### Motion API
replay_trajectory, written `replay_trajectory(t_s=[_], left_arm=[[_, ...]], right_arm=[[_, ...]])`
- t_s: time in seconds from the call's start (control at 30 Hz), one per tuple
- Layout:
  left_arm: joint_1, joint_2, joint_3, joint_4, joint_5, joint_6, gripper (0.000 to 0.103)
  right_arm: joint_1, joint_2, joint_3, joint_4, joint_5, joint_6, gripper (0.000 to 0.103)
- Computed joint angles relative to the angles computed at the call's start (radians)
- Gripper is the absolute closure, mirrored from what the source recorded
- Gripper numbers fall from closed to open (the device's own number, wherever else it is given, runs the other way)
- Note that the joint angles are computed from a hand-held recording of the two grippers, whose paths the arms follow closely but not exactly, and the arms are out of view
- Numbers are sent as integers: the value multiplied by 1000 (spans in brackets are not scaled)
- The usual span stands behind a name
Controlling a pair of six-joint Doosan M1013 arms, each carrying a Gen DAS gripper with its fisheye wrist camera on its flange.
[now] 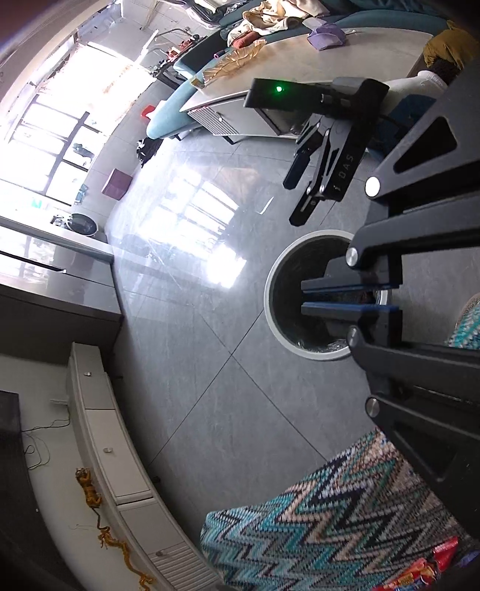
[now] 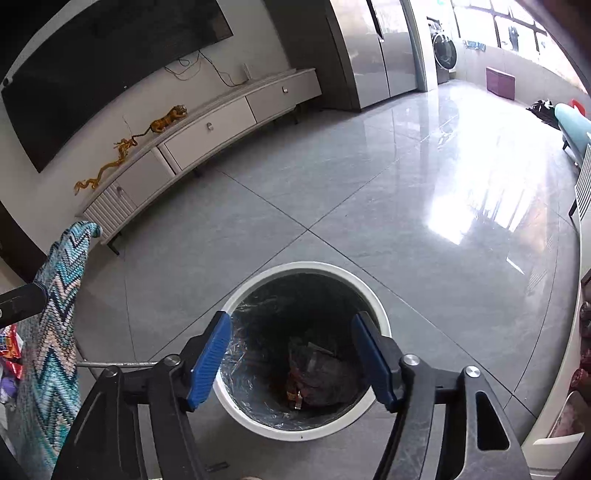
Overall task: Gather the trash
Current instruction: 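Carry both bags over the bin and open both tools to drop them, then move both open tools back to the trash pile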
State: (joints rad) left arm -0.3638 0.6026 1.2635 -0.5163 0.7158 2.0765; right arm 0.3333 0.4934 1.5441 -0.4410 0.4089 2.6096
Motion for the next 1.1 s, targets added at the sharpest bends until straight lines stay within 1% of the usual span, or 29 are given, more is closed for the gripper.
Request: replay_trajectory(t_s=[0.07, 0.13, 0.2, 0.43, 0.57, 0.6, 0.67, 0.7, 0.73, 0.77, 0.9, 1.1], left_arm=[[10, -44, 49, -11, -41, 27, 98], [20, -88, 95, -8, -65, 52, 98], [33, -133, 143, -14, -87, 76, 98], [101, -290, 318, -85, -203, 182, 97], [158, -351, 386, -162, -241, 245, 96], [174, -366, 403, -186, -252, 263, 94], [204, -395, 440, -249, -281, 310, 70], [222, -413, 465, -298, -312, 345, 44], [238, -432, 490, -359, -346, 394, 29], [253, -449, 512, -426, -378, 453, 28], [321, -487, 562, -590, -415, 615, 28], [413, -532, 636, -829, -477, 887, 28]], right_arm=[[15, -29, 13, -92, -4, 76, 24], [36, -59, 23, -202, -5, 168, 16], [57, -91, 36, -299, -18, 256, 11], [131, -186, 61, -546, -72, 459, 2], [176, -220, 55, -646, -76, 532, 1], [186, -227, 55, -676, -79, 557, 0], [207, -238, 50, -717, -72, 586, 0], [216, -243, 48, -729, -69, 588, 0], [229, -246, 43, -742, -60, 588, 0], [240, -248, 36, -747, -53, 579, 0], [277, -247, 15, -765, -34, 562, 0], [312, -223, -24, -739, -33, 525, 0]])
